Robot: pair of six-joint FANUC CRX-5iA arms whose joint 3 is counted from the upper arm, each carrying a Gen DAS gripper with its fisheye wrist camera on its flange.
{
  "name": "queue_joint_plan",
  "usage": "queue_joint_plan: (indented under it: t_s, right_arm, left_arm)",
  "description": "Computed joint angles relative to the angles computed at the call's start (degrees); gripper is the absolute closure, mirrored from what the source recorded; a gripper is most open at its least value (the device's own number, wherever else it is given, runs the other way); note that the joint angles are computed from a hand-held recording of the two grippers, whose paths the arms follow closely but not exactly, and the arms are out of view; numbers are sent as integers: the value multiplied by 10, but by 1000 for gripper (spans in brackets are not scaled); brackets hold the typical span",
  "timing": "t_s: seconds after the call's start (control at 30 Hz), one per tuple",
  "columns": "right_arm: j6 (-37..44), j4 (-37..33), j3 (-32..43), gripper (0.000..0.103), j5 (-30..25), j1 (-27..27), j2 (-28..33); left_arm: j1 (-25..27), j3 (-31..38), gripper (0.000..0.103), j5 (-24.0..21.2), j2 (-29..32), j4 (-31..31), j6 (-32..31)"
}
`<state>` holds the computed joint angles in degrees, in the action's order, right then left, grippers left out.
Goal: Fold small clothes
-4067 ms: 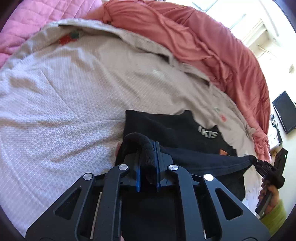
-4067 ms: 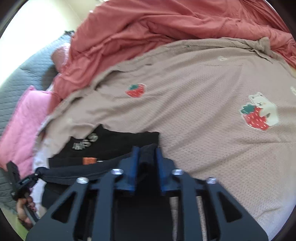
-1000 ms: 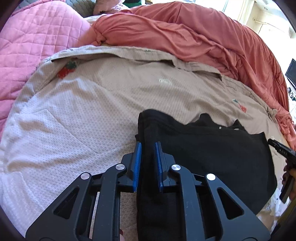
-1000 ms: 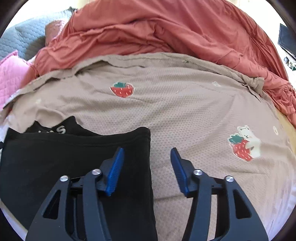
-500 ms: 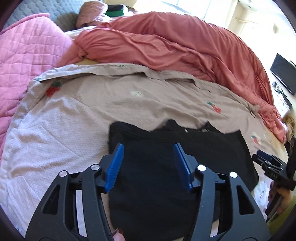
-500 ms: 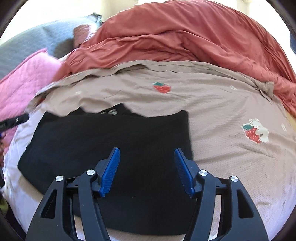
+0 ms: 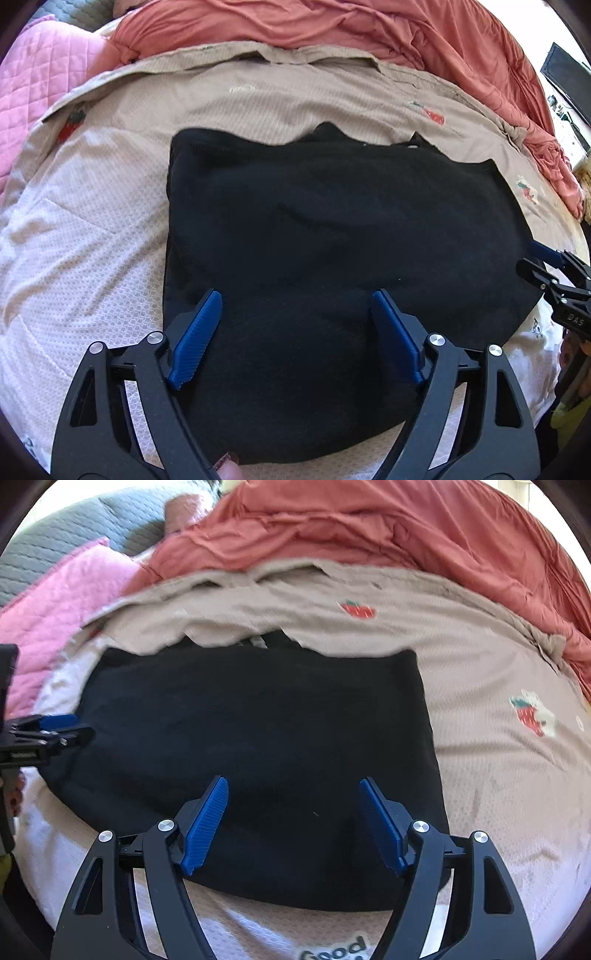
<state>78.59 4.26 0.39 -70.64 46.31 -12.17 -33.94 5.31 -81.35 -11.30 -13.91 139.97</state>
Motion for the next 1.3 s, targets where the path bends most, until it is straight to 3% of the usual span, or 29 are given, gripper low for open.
queue_joint_plan:
  t_s: [0.07, 0.43, 0.53, 0.77, 1.03, 1.3]
  right_arm:
    - [-8, -8, 6, 31, -28, -10, 15]
    - [-17, -34, 11, 29, -30, -24, 12]
    - [-22, -39, 13, 20, -30, -26, 8]
    - [-35, -25, 8, 17, -30, -15, -6]
    - [-54, -14, 17, 7, -18, -2, -21]
    - [-69, 14, 19, 6, 2, 32, -39]
  left_arm:
    - [2, -1, 26, 0, 2, 3, -6]
    - [8, -1, 24, 5, -3, 13, -5]
    - [11, -4, 23, 12, -7, 21, -3]
    - [4, 5, 22, 17, -12, 18, 2]
    - [-8, 26, 9, 3, -14, -7, 8]
    - [-17, 42, 9, -6, -26, -32, 17]
